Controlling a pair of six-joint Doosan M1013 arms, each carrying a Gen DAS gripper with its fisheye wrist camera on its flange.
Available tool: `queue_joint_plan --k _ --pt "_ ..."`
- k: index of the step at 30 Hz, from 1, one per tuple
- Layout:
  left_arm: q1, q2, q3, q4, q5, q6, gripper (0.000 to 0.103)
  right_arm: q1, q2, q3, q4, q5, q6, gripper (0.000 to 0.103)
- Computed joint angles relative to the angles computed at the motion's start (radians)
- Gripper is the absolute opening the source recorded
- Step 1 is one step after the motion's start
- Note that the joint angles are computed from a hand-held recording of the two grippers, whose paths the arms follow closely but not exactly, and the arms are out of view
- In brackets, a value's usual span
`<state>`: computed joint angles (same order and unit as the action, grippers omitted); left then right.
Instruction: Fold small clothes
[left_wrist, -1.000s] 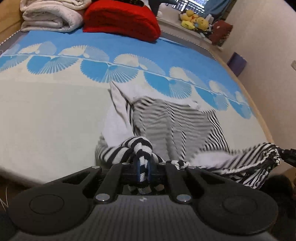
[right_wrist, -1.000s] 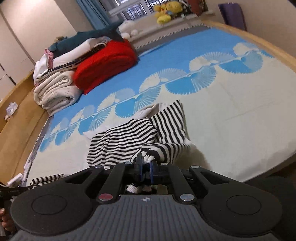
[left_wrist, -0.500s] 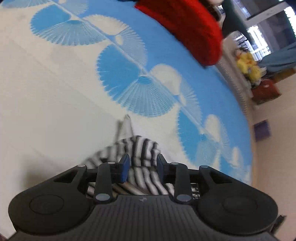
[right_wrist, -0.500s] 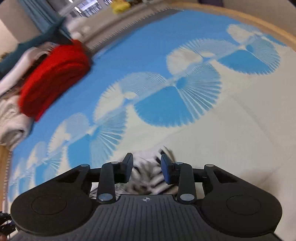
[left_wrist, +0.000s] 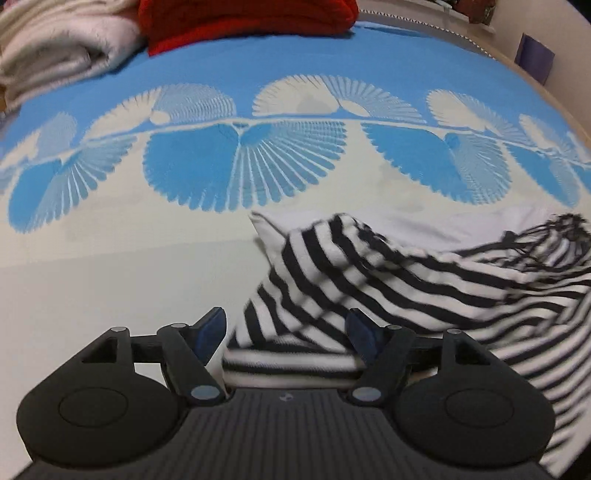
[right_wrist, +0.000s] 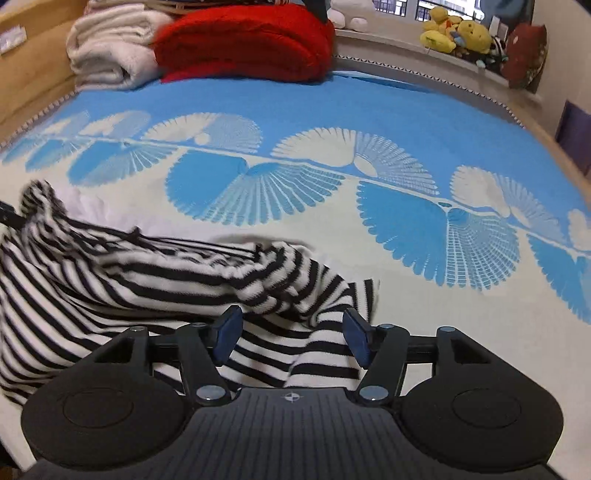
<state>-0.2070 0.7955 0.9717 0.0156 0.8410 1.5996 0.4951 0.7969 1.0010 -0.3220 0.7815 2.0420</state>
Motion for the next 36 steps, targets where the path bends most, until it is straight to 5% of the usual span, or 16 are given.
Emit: queue_joint_plan --k 7,9,11,12,15,21,23,25,27,29,30,36 --pt "-0.012 0.015 0.004 0.052 -0.159 0.021 0.07 0.016 0.073 -0.077 -0.126 -0.015 -0.063 0.062" --pt "-0.014 0.028 -0.014 0.039 -0.166 0.046 0.058 0.016 0.101 -0.117 -0.133 -0.006 -0.071 0.061" --pt "-0.009 0.045 -0.043 -0.001 -0.152 0.078 0.017 0.016 0.124 -0.154 -0.145 0.002 -0.065 0.06" --pt "-0.006 0.051 -0.055 -0.025 -0.152 0.092 0.009 0.014 0.136 -0.175 -0.152 0.003 -0.054 0.053" --pt "-0.003 0.061 -0.069 -0.009 -0.204 0.056 0.004 -0.004 0.164 -0.234 -0.088 0.012 -0.014 0.008" --pt "-0.014 0.095 -0.13 0.139 -0.241 -0.188 0.004 -0.009 0.188 -0.284 -0.261 -0.055 0.325 0.006" --pt "-0.024 0.148 -0.223 0.172 -0.104 -0.211 0.006 -0.012 0.243 -0.38 -0.169 0.052 0.249 0.007" --pt "-0.025 0.22 -0.354 0.122 0.092 -0.163 0.014 -0.021 0.344 -0.562 -0.016 0.276 0.109 0.009" --pt "-0.03 0.233 -0.383 0.147 0.13 -0.164 0.022 -0.015 0.38 -0.62 -0.044 0.348 0.102 0.024" --pt "-0.031 0.229 -0.398 0.177 0.147 -0.191 0.062 -0.013 0.373 -0.618 -0.071 0.344 0.106 0.035" --pt "-0.025 0.212 -0.378 0.166 0.121 -0.207 0.069 -0.017 0.347 -0.579 -0.069 0.308 0.126 0.038" --pt "0.023 0.114 -0.261 -0.008 0.062 -0.222 0.07 -0.051 0.148 -0.267 -0.002 0.097 0.305 0.046"
